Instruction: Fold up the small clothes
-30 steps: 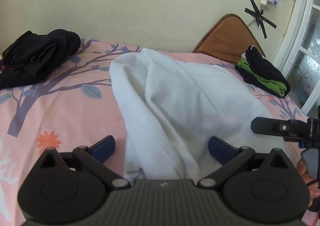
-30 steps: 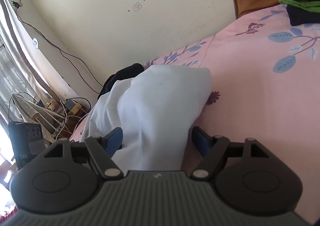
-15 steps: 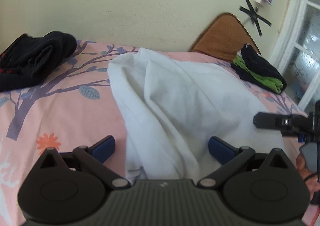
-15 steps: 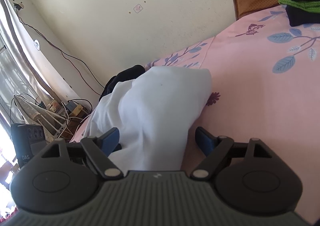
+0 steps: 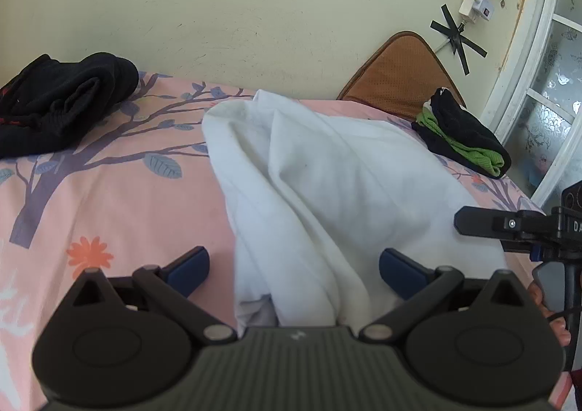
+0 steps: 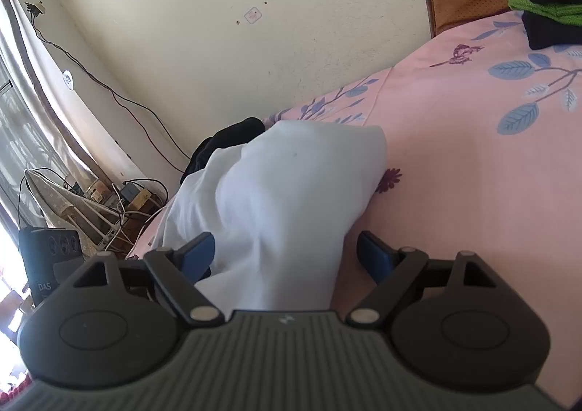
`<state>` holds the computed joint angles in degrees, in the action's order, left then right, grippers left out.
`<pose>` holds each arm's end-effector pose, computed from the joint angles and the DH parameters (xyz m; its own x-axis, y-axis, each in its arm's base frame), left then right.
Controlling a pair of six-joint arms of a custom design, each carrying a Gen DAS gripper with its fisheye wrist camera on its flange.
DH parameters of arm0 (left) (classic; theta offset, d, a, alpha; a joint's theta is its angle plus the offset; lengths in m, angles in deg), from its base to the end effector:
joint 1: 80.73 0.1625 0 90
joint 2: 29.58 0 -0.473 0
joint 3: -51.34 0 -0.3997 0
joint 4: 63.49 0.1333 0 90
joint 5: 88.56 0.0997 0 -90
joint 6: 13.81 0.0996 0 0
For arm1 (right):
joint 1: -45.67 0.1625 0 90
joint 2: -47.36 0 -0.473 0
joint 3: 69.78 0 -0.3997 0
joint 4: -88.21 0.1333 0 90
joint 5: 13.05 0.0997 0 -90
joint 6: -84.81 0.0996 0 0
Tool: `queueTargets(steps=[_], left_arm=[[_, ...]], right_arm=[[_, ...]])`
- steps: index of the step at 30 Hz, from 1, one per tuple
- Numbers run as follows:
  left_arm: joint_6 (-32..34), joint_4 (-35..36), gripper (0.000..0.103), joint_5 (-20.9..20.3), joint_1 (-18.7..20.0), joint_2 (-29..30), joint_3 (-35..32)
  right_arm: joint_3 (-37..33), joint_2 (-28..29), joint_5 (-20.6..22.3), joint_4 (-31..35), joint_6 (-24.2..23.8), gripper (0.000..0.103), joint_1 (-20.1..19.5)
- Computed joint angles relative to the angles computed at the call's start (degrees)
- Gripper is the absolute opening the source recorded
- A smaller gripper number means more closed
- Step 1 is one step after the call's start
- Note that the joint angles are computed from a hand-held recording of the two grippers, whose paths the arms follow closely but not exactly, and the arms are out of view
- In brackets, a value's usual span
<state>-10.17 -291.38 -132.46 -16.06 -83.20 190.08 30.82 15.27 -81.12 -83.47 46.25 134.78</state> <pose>0.0014 -0.4763 0.1827 -0.8540 -0.1867 -0.4856 0.3137 0.5598 -0.7669 0.1601 -0.6679 -0.0254 -0.7357 -0.6621 -0.1423 -0.5672 0.7172 -0.4048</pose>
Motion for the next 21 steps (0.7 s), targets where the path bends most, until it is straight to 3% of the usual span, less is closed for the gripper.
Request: queueTargets(steps=[11,12,13,14,15,18,21], left_arm=[[-1.49,2.99,0.103,1.10,-0.48,-0.63,-0.49],[-2.53,2.73,0.103,1.08,-0.45,-0.62,-0.57],[-3.72,2.17,0.103,1.02,-0.45,-0.46,-0.63],[-4.71,1.90,0.102,0.55,-0.36,-0.41,-0.77],[-5.72,1.95,0.102,-0.63,-0.19,-0.44,-0.93],[-8.98,3.20,0.100,-3.14,0.00,-0.21,-2.17],[-9.52,7.12,0.095,-4.24,0.01,-0.02,-5.69]], right_arm=[[-0.35,-0.03,0.31,1.10,-0.22,0.087,-0.11],[-0.72,-0.09,0.04,2.25,-0.66,0.084,0.02],[-1.12,0.01,-0.71,3.18,-0.74,0.056,0.38],[-1.71,0.26,-2.68,4.17,-0.53,0.039,1.05],[-2.01,0.53,-3.88,4.01,-0.14,0.036,1.47],[-3.95,0.77,-1.93,7.74,2.35,0.028,1.61],[-5.18,-0.23,0.76,9.52,0.23,0.025,1.98]])
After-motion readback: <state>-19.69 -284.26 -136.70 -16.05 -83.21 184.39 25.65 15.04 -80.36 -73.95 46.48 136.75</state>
